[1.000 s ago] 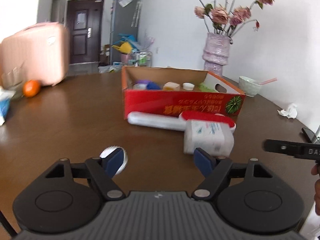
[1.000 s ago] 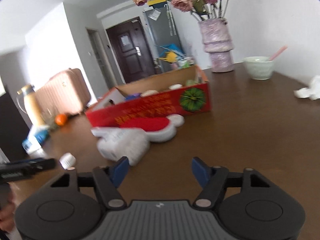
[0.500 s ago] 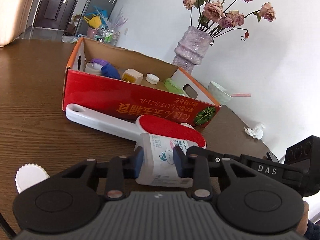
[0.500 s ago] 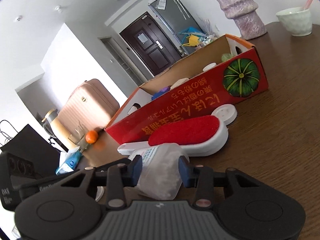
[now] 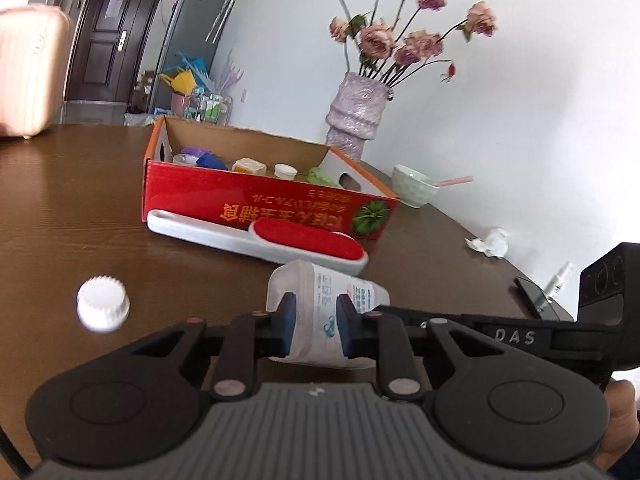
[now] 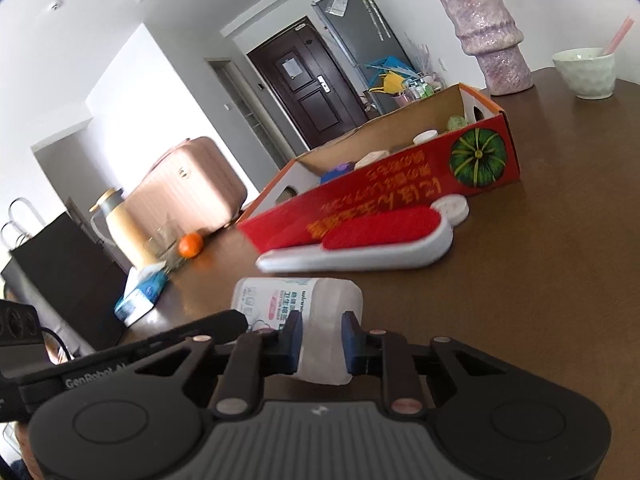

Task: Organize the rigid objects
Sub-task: 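Carry the white bottle with both tools over into the box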

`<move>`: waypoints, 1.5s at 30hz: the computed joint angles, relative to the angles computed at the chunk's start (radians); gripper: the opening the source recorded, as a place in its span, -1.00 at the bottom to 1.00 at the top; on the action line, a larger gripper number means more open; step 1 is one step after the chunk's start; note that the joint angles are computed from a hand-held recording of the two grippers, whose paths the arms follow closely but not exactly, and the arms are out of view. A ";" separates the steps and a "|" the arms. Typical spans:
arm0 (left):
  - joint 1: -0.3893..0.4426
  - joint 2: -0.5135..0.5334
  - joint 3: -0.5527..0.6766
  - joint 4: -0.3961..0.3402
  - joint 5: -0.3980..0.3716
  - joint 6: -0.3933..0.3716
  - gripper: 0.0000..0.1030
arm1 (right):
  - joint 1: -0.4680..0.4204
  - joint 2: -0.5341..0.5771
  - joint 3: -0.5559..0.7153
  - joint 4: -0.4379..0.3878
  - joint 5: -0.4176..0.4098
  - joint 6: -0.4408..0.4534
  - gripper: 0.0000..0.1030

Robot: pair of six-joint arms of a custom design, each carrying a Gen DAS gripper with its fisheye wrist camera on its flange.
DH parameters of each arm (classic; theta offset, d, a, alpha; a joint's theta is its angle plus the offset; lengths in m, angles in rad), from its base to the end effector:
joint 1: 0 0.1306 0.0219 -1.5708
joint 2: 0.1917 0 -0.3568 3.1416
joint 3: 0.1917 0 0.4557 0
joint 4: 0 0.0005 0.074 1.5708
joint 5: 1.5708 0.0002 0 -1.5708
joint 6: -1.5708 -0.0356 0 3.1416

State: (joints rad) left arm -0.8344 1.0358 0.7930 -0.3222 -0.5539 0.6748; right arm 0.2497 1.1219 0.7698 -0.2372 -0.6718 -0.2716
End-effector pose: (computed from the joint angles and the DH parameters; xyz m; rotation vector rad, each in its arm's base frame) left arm 0.3037 -0.3079 0.3010 -0.1551 2.0555 -0.3456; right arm 0.4244 0.1306 0.2617 -0.3778 2.1560 1.0222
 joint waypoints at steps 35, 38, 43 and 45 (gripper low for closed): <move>0.098 0.139 0.224 0.184 -0.086 -0.171 -0.58 | -0.027 0.016 0.156 0.146 0.020 0.034 -0.60; 0.173 0.186 0.271 0.175 0.012 -0.155 -0.58 | -0.017 0.129 0.270 0.122 0.035 0.032 -0.60; 0.296 0.296 0.368 0.117 0.190 -0.061 -0.58 | -0.007 0.327 0.480 0.018 0.046 0.048 -0.60; 0.333 0.336 0.394 0.095 0.248 0.006 -0.58 | -0.006 0.409 0.571 -0.048 0.047 0.056 -0.60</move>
